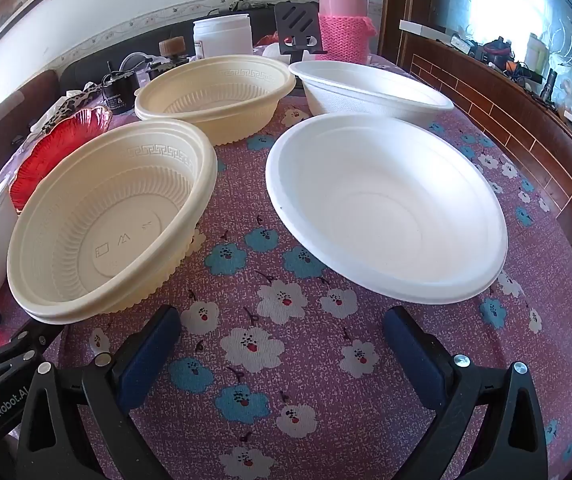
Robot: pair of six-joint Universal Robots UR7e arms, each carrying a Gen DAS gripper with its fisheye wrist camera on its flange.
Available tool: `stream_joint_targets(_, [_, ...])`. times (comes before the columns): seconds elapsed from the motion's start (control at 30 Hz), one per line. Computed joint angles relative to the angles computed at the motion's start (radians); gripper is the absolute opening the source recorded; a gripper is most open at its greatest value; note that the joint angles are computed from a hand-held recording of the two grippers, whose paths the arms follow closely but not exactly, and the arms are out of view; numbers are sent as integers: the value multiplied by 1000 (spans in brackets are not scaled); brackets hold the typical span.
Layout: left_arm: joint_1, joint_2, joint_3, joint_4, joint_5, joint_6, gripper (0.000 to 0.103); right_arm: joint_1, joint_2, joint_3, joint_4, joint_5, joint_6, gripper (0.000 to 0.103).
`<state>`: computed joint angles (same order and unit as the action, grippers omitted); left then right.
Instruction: Organize plates and bowls
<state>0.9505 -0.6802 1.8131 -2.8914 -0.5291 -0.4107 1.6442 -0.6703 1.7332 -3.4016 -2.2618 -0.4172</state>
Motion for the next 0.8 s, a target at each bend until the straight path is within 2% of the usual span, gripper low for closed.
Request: stream_joint_targets(0.8, [-3,-2,10,-1,3,-14,103,1,0,-1,2,-3,-1,102])
